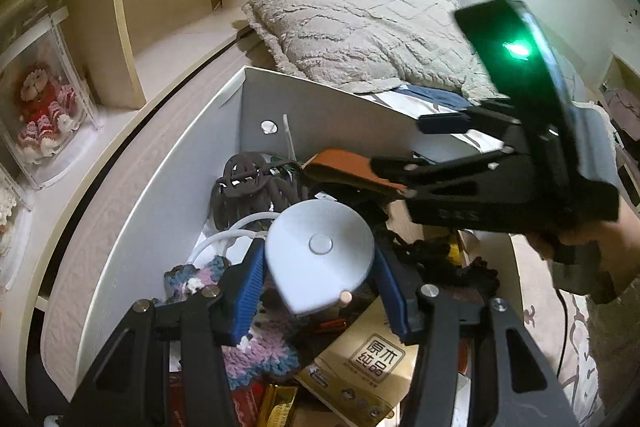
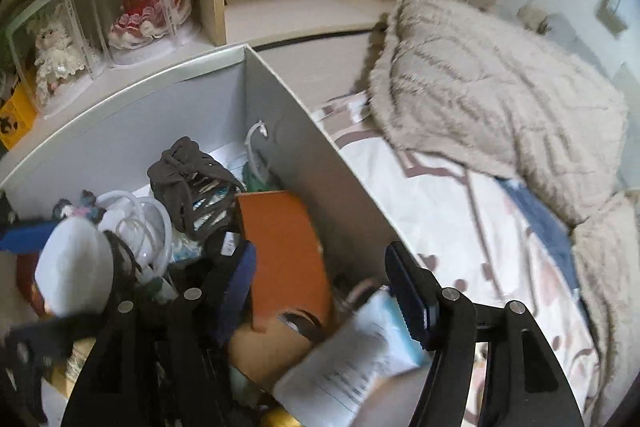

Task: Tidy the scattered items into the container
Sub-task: 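Open the right gripper over the box while the left gripper releases the tape measure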

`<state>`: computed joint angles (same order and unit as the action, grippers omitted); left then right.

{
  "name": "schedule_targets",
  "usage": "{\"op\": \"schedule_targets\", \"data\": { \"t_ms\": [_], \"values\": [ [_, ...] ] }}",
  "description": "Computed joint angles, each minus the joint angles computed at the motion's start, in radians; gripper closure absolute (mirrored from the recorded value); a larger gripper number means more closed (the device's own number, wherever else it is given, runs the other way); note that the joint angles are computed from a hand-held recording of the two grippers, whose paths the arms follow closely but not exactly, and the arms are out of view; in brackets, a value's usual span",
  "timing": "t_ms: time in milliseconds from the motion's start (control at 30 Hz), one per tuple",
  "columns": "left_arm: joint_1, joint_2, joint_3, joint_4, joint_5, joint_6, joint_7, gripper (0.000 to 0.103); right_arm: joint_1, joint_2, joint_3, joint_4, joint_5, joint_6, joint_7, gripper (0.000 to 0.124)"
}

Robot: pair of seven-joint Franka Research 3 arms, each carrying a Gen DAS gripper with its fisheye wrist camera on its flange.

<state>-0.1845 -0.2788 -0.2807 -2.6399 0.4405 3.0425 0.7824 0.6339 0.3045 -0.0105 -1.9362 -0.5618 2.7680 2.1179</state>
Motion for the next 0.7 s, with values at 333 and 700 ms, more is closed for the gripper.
{"op": "schedule_targets", "data": {
  "t_ms": [333,700],
  "values": [
    [-0.059,0.019,0.054,0.004,-0.077,-0.019,0.073,0.050,-0.010,-0.028,0.018,-0.048,-0.062,0.022,0.034,0.074],
    [-0.139,0.038,0.109,0.008,-0.228,-0.034,0.220,0.050,0.011,-0.023,-0.016,-0.036,-0.180,-0.072,0.210,0.074]
  ]
}}
